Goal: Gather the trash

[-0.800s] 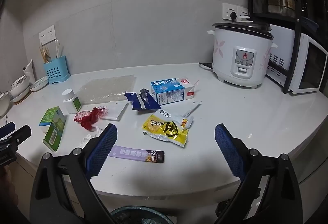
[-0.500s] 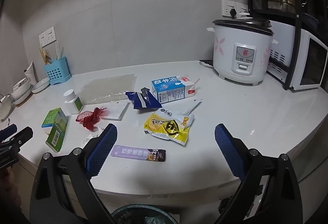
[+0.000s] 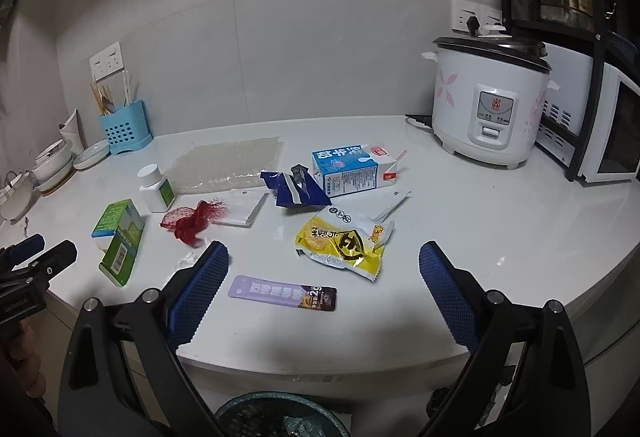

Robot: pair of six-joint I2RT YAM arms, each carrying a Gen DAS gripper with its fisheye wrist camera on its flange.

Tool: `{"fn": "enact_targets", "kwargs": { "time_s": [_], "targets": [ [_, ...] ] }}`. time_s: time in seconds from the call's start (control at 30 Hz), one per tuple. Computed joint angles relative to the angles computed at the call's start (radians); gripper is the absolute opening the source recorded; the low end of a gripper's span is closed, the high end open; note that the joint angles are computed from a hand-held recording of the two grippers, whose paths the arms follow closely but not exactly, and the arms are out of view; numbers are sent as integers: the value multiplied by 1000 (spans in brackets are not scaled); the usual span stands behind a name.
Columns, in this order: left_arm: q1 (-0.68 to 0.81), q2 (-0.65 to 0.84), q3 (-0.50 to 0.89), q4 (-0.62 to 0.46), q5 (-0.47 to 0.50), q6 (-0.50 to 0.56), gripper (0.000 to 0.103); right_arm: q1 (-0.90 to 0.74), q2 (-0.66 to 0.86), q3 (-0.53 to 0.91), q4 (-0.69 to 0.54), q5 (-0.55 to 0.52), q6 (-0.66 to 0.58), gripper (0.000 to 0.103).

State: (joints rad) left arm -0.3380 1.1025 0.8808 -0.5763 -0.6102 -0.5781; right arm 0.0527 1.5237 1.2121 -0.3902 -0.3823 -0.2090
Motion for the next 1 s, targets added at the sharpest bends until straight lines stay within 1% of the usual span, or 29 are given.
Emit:
{"fn": "enact_targets", "kwargs": {
  "time_s": [0.2, 0.3, 0.43, 0.73, 1.0],
  "targets": [
    [0, -3, -8, -5, -9, -18, 96, 9, 9, 20, -28, -4, -29, 92],
    [15, 5, 7, -10, 2, -6, 96, 6, 0, 18, -36, -15, -33, 92],
    [17, 6, 11, -16, 5, -6, 96, 16, -14, 8, -37, 7, -46, 92],
    [8, -2, -1, -3, 15, -2, 96, 20, -39, -12, -16, 36, -32, 92],
    [15, -5, 3, -8, 22, 12, 96, 27, -38, -2, -16, 63, -8, 92]
  ]
}}
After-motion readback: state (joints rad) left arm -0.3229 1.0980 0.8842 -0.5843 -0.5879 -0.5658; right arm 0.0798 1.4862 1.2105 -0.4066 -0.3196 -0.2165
